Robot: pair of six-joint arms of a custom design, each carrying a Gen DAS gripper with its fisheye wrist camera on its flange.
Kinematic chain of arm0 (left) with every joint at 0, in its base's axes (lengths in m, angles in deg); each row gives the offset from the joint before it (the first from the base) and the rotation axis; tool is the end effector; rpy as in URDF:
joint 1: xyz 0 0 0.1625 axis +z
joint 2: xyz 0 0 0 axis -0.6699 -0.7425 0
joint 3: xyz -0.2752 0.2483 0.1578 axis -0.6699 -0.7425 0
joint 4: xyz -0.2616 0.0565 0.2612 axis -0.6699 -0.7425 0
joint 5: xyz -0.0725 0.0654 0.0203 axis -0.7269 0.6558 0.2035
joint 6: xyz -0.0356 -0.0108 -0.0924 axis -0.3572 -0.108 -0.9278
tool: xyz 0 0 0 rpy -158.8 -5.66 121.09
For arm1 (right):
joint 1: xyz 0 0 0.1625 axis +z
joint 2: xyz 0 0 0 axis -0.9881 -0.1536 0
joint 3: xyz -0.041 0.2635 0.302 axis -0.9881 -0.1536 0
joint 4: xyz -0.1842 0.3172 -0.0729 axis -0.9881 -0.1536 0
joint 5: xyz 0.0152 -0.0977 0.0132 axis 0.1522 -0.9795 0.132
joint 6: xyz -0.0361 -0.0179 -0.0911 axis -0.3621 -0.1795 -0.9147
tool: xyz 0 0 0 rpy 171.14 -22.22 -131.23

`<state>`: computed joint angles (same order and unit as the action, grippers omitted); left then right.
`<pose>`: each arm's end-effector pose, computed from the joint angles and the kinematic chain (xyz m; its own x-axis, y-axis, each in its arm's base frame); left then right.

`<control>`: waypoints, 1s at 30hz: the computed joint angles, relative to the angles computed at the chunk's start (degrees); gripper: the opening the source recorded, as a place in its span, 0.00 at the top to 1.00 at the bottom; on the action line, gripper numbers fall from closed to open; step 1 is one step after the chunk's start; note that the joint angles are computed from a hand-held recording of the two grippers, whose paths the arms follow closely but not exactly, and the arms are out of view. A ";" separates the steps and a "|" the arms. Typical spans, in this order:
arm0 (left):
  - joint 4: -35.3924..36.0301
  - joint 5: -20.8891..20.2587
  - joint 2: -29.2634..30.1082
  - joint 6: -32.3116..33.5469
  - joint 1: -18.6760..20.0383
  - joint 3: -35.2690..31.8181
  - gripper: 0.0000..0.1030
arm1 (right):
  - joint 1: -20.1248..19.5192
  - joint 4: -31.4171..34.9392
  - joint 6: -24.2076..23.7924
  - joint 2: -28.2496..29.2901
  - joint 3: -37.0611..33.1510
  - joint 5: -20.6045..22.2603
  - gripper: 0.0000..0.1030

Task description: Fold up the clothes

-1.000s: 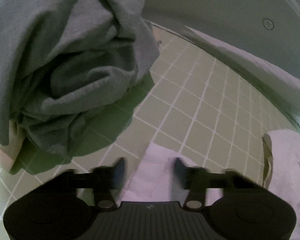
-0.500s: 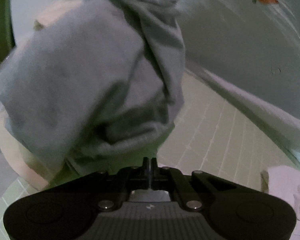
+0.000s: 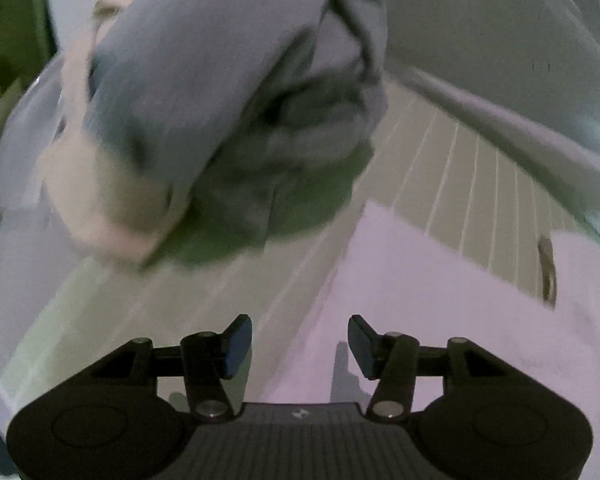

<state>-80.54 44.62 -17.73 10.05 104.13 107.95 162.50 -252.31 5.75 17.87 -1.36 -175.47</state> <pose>-0.1158 -0.6930 0.1514 -0.6064 -0.6962 -0.3840 -0.1471 0.5729 -0.8063 -0.0180 -0.7969 0.2124 -0.8062 -0.0591 0.5887 -0.4222 0.7545 -0.5025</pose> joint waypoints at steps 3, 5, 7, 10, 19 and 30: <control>2.78 -1.35 -1.22 -4.78 -1.14 3.03 0.46 | -1.08 -1.20 0.18 -3.68 6.62 0.24 0.23; 2.83 -1.99 -1.76 -6.54 -2.01 5.10 0.46 | -1.87 -2.11 -0.34 -5.97 10.57 0.48 0.23; 2.61 -2.04 -1.75 -6.78 -2.80 5.92 0.45 | -2.53 -3.61 -1.36 -8.30 14.68 0.56 0.22; 3.50 -1.75 -1.40 -7.00 -4.46 6.45 0.40 | -3.47 -5.36 -2.87 -11.25 18.88 0.60 0.17; 7.02 -0.98 5.24 -4.60 -7.57 -0.81 0.36 | -6.79 -5.85 -4.68 -16.35 20.99 3.83 0.03; 16.92 -0.83 18.73 -6.93 -10.27 -21.50 0.28 | -11.04 6.77 -5.91 -15.23 5.42 7.48 0.00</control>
